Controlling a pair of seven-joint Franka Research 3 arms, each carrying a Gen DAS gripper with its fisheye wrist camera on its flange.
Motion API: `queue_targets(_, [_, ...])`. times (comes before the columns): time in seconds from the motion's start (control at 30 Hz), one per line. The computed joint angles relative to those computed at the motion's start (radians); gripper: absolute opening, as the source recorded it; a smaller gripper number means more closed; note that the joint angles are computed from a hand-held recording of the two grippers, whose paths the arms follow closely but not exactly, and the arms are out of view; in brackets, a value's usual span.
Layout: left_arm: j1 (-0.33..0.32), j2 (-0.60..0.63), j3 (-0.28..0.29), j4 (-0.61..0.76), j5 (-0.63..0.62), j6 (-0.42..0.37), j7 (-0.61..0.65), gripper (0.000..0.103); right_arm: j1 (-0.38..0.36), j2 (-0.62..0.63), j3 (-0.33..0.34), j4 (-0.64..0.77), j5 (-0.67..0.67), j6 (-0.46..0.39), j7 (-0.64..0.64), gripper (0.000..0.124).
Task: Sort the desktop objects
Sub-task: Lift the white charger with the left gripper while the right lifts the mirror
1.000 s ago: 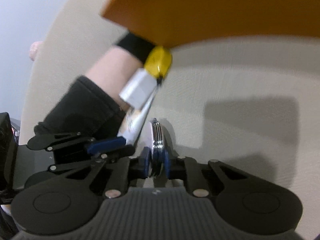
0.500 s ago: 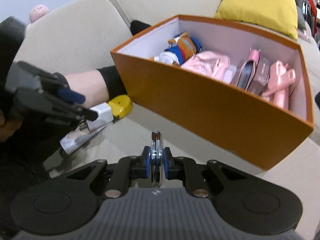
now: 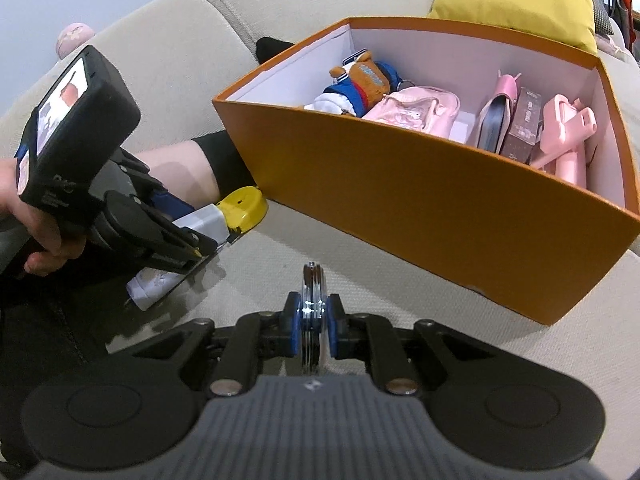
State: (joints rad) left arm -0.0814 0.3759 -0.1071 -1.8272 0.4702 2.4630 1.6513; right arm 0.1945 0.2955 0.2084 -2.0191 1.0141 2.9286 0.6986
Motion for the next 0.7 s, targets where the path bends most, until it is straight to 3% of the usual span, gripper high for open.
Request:
queue_targets(0.13, [0.024,-0.012,-0.016,-0.017,-0.058,0.027,0.017,0.043,-0.003,-0.009,-0.003,-0.006,0.003,-0.02,-0.004,0.014])
queue_targets(0.33, [0.085,-0.063,-0.074,-0.098,-0.274,0.079,0.112,0.042,0.003,-0.015,-0.009,-0.012,0.002,-0.031,-0.004,0.015])
queue_targets(0.7, [0.099,-0.09,-0.07,-0.185,-0.379,0.19,0.094,0.041,0.016,0.001,-0.023,0.001,-0.037,-0.043,0.07,0.015])
